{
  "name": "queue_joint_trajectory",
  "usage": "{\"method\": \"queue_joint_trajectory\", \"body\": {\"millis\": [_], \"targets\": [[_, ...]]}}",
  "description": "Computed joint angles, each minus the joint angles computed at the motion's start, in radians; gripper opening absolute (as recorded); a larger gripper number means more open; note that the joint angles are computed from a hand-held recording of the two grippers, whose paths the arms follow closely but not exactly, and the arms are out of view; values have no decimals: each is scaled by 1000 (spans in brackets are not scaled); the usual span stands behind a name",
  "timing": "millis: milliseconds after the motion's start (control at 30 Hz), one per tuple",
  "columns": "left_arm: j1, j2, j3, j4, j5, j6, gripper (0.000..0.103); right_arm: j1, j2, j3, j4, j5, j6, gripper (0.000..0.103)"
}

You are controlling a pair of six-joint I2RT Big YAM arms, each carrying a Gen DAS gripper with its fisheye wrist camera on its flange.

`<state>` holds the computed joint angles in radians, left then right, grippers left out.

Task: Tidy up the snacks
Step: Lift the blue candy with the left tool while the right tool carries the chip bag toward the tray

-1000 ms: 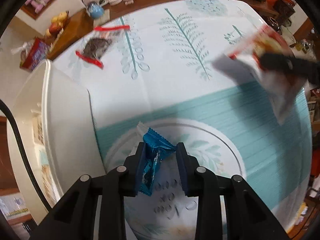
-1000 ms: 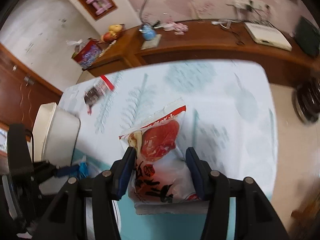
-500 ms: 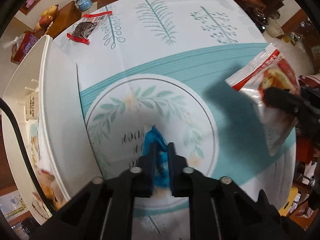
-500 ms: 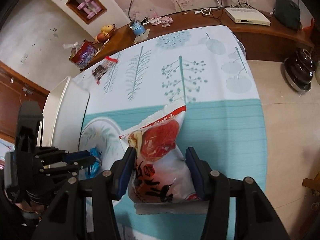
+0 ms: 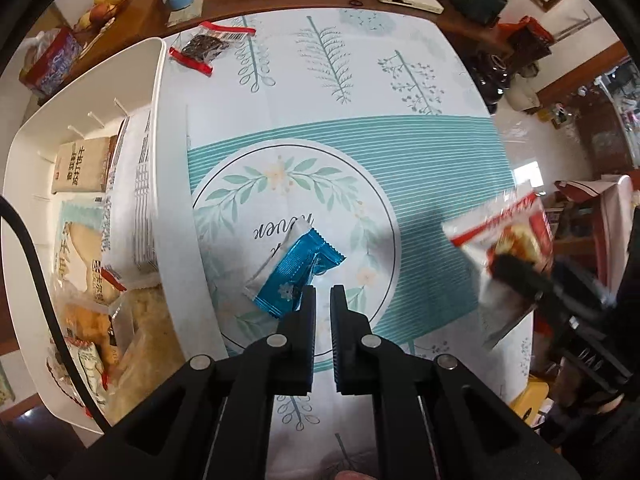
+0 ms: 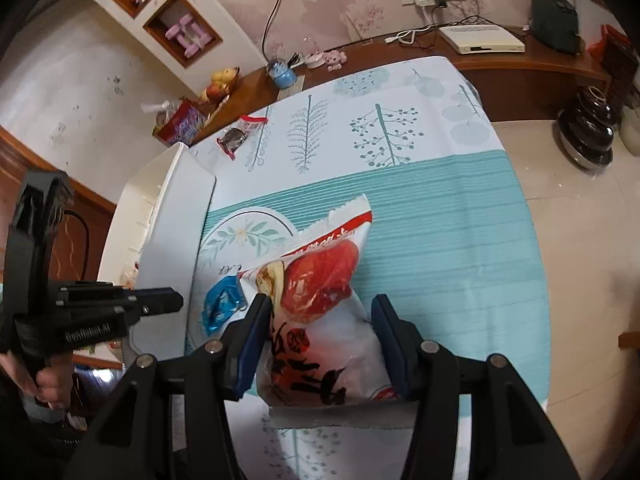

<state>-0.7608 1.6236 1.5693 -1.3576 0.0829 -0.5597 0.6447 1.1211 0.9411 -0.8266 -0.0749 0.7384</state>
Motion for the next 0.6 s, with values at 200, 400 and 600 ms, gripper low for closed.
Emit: {"method": "queue_joint_trajectory", "body": {"millis": [200, 400, 600], "targets": [[-1, 37, 58, -59, -7, 109, 26, 90, -44, -39, -12, 86, 116, 52], [-12, 93, 102, -123, -19, 221, 30, 161, -62, -80, 20, 99, 231, 52], [-15, 162, 141, -173, -43, 301, 32, 210, -46, -75, 35, 108, 268, 53]]}}
